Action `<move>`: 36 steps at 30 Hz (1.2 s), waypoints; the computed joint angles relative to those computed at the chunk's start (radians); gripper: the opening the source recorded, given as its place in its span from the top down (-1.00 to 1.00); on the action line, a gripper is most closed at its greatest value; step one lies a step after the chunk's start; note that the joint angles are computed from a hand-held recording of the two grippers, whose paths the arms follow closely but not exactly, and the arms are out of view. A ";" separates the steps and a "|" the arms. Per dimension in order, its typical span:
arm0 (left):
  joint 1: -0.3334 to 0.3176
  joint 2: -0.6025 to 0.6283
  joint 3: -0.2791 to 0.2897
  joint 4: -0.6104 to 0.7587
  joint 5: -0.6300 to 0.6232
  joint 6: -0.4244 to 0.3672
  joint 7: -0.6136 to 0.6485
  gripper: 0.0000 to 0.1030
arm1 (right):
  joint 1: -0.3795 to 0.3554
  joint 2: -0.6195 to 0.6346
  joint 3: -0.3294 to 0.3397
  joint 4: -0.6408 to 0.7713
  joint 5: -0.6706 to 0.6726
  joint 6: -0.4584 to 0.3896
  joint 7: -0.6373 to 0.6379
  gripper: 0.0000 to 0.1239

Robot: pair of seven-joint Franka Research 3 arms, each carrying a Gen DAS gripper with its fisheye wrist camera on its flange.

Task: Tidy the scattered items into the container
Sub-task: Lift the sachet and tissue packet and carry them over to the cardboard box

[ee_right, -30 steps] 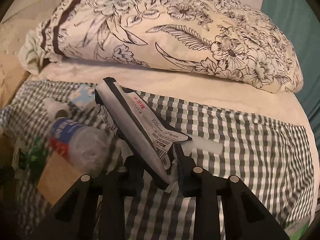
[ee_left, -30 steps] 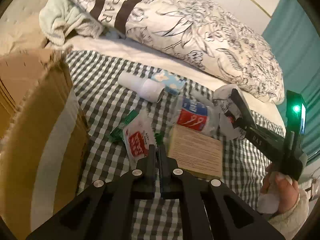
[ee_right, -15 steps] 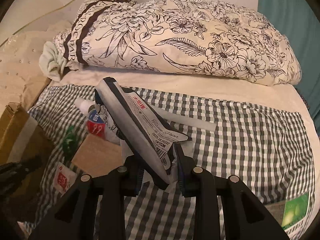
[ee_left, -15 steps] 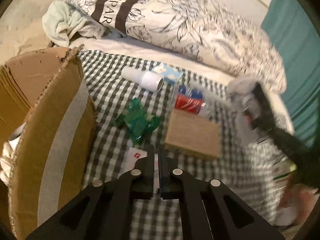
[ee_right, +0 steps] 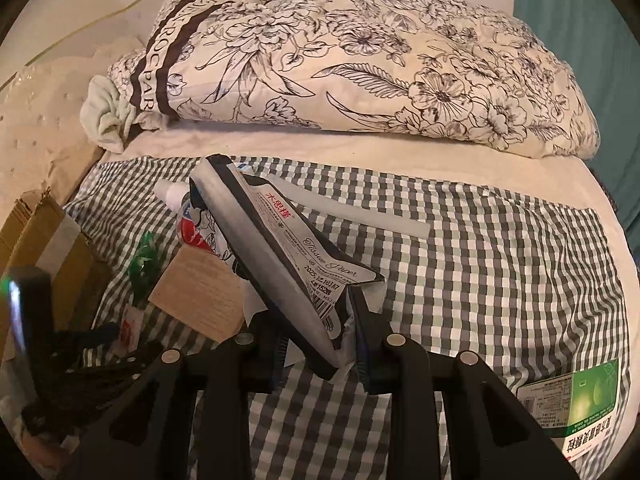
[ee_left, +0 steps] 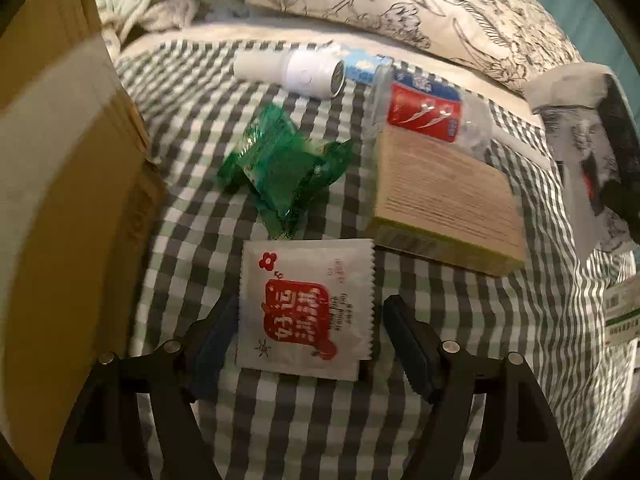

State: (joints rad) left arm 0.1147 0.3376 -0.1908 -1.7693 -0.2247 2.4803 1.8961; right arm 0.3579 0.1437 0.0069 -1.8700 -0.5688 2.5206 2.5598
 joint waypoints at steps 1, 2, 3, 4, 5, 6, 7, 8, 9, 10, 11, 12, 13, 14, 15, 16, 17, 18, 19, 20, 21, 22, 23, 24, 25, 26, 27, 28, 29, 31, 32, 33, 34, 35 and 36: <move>0.004 -0.002 -0.002 -0.006 -0.012 0.011 0.000 -0.40 | 0.001 0.003 0.001 0.005 0.002 -0.001 -0.004 0.56; 0.001 -0.007 0.003 -0.013 -0.006 0.022 -0.013 -0.03 | 0.001 0.005 0.002 0.008 0.004 -0.002 -0.008 0.56; 0.003 -0.010 0.006 -0.016 -0.006 0.026 -0.019 0.15 | 0.002 0.006 0.002 0.011 0.005 -0.002 -0.011 0.56; 0.011 -0.012 0.002 -0.015 -0.021 0.024 -0.016 0.17 | 0.004 0.007 0.002 0.012 0.005 -0.002 -0.013 0.56; 0.015 -0.014 0.002 -0.017 -0.030 0.026 -0.019 0.30 | 0.005 0.007 0.003 0.012 0.006 -0.002 -0.015 0.56; 0.017 -0.017 0.005 -0.020 -0.032 0.025 -0.025 0.33 | 0.006 0.007 0.003 0.012 0.008 -0.002 -0.016 0.56; 0.020 -0.019 0.006 -0.020 -0.035 0.021 -0.027 0.34 | 0.008 0.006 0.004 0.010 0.010 0.000 -0.016 0.56; 0.020 -0.026 0.007 -0.028 -0.035 0.024 -0.028 0.34 | 0.009 0.003 0.004 0.007 0.012 0.002 -0.016 0.56; 0.019 -0.037 0.007 -0.041 -0.035 0.031 -0.028 0.36 | 0.010 0.000 0.006 0.003 0.015 0.004 -0.017 0.56; 0.020 -0.045 0.007 -0.049 -0.037 0.034 -0.024 0.38 | 0.012 -0.003 0.007 0.000 0.015 0.005 -0.015 0.56; 0.019 -0.057 0.008 -0.061 -0.039 0.040 -0.020 0.43 | 0.014 -0.006 0.009 -0.003 0.014 0.005 -0.014 0.56; 0.018 -0.073 0.008 -0.076 -0.040 0.046 -0.016 0.44 | 0.015 -0.010 0.010 -0.006 0.013 0.004 -0.013 0.56; 0.018 -0.084 0.008 -0.085 -0.046 0.048 -0.009 0.45 | 0.016 -0.013 0.012 -0.008 0.011 0.002 -0.010 0.56; 0.018 -0.091 0.007 -0.089 -0.057 0.050 -0.001 0.45 | 0.018 -0.019 0.014 -0.011 0.007 0.000 -0.006 0.56; 0.018 -0.101 0.007 -0.094 -0.068 0.050 0.008 0.45 | 0.018 -0.023 0.016 -0.012 0.005 -0.003 -0.004 0.56; 0.018 -0.115 0.005 -0.100 -0.082 0.047 0.020 0.45 | 0.019 -0.029 0.019 -0.014 0.003 -0.006 -0.002 0.56; 0.016 -0.130 0.005 -0.108 -0.096 0.045 0.032 0.45 | 0.020 -0.036 0.021 -0.017 -0.001 -0.010 0.002 0.56; 0.014 -0.145 0.006 -0.119 -0.110 0.050 0.043 0.45 | 0.020 -0.042 0.025 -0.019 -0.006 -0.013 0.005 0.56; 0.012 -0.162 0.006 -0.130 -0.129 0.050 0.061 0.45 | 0.022 -0.050 0.029 -0.021 -0.010 -0.019 0.008 0.56; 0.008 -0.177 0.009 -0.139 -0.144 0.051 0.074 0.45 | 0.022 -0.057 0.033 -0.023 -0.016 -0.021 0.012 0.56; 0.004 -0.194 0.013 -0.148 -0.159 0.051 0.086 0.45 | 0.023 -0.066 0.038 -0.026 -0.022 -0.024 0.017 0.56; -0.002 -0.207 0.017 -0.154 -0.170 0.050 0.096 0.45 | 0.024 -0.074 0.043 -0.028 -0.029 -0.028 0.023 0.56; -0.008 -0.219 0.022 -0.161 -0.179 0.053 0.102 0.45 | 0.023 -0.082 0.048 -0.031 -0.038 -0.030 0.029 0.56; -0.012 -0.235 0.027 -0.169 -0.194 0.050 0.117 0.45 | 0.024 -0.091 0.054 -0.035 -0.045 -0.034 0.034 0.56; -0.017 -0.244 0.033 -0.171 -0.204 0.047 0.128 0.45 | 0.025 -0.100 0.061 -0.036 -0.053 -0.039 0.039 0.56; -0.022 -0.255 0.039 -0.178 -0.209 0.051 0.133 0.45 | 0.025 -0.105 0.066 -0.037 -0.059 -0.042 0.045 0.56; -0.027 -0.270 0.046 -0.187 -0.214 0.053 0.140 0.45 | 0.026 -0.112 0.073 -0.038 -0.065 -0.046 0.051 0.56; -0.031 -0.284 0.052 -0.195 -0.221 0.056 0.151 0.45 | 0.027 -0.117 0.079 -0.037 -0.069 -0.051 0.057 0.56; -0.035 -0.296 0.059 -0.201 -0.230 0.057 0.162 0.45 | 0.028 -0.122 0.085 -0.038 -0.073 -0.055 0.062 0.56; -0.040 -0.317 0.074 -0.207 -0.244 0.054 0.181 0.45 | 0.031 -0.133 0.097 -0.038 -0.082 -0.062 0.073 0.56; -0.042 -0.327 0.082 -0.211 -0.243 0.053 0.183 0.44 | 0.033 -0.138 0.103 -0.039 -0.088 -0.067 0.079 0.56; -0.044 -0.338 0.090 -0.215 -0.246 0.052 0.190 0.44 | 0.036 -0.144 0.110 -0.039 -0.097 -0.075 0.091 0.56; -0.044 -0.352 0.099 -0.219 -0.254 0.046 0.199 0.44 | 0.038 -0.149 0.115 -0.041 -0.101 -0.079 0.099 0.56; -0.044 -0.365 0.108 -0.221 -0.265 0.040 0.207 0.44 | 0.039 -0.152 0.120 -0.040 -0.104 -0.083 0.103 0.56; -0.044 -0.377 0.118 -0.224 -0.283 0.034 0.219 0.44 | 0.042 -0.154 0.125 -0.037 -0.106 -0.088 0.107 0.56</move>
